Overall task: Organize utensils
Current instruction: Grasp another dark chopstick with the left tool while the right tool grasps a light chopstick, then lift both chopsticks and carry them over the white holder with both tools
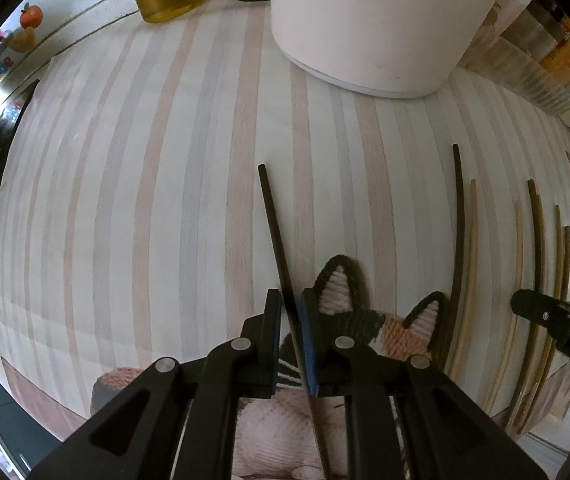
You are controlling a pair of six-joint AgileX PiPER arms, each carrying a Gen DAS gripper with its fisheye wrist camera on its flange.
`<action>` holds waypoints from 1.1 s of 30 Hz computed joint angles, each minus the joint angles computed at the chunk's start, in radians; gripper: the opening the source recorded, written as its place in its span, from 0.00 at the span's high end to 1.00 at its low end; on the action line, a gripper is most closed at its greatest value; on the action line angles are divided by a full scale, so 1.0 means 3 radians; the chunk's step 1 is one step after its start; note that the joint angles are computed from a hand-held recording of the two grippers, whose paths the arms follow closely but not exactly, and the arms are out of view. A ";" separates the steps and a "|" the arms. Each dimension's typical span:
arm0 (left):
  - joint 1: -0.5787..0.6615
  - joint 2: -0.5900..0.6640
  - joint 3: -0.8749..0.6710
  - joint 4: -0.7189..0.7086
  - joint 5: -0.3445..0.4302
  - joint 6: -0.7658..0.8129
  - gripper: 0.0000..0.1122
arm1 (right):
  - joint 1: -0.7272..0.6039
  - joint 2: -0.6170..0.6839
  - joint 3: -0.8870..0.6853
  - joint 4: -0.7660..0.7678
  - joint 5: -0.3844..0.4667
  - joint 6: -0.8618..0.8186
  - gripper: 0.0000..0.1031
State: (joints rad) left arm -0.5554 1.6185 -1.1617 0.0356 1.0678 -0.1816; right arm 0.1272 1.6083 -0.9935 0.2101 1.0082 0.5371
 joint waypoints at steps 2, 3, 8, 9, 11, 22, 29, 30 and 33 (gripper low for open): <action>-0.0027 0.0018 -0.0017 0.0048 -0.0018 -0.0017 0.92 | 0.0133 0.0033 -0.0062 -0.0136 0.0019 0.0081 0.92; -0.0053 0.0024 -0.0017 0.0077 -0.0034 -0.0040 0.92 | 0.0234 0.0069 -0.0120 -0.0239 0.0054 0.0159 0.92; -0.0200 0.0068 -0.0021 0.0141 -0.0130 -0.0092 0.96 | 0.0568 0.0152 -0.0267 -0.0532 0.0144 0.0379 0.93; -0.0223 0.0078 -0.0025 0.0138 -0.0138 -0.0090 0.96 | 0.0605 0.0168 -0.0295 -0.0552 0.0180 0.0365 0.93; -0.0267 0.0092 -0.0031 0.0166 -0.0151 -0.0106 0.97 | 0.0698 0.0174 -0.0303 -0.0589 0.0217 0.0397 0.93; -0.0381 0.0309 -0.0276 0.0181 -0.0096 -0.0145 0.97 | 0.0897 0.0559 -0.0752 -0.0631 0.0432 0.0407 0.93; -0.0601 0.0266 -0.0223 0.0270 -0.0126 -0.0413 0.97 | 0.0805 0.0515 -0.0679 -0.0588 0.0287 0.0358 0.93; -0.0670 0.0280 -0.0293 0.0263 -0.0062 -0.0469 0.97 | 0.0765 0.0474 -0.0638 -0.0568 0.0235 0.0349 0.93; -0.0750 0.0175 -0.0303 0.0298 -0.0013 -0.0492 0.97 | 0.0710 0.0232 -0.0321 -0.0523 -0.0036 0.0412 0.94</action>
State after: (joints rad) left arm -0.7803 1.6709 -1.2527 0.1249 1.0638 -0.3292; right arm 0.3401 1.6779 -1.0899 0.0532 0.9974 0.6606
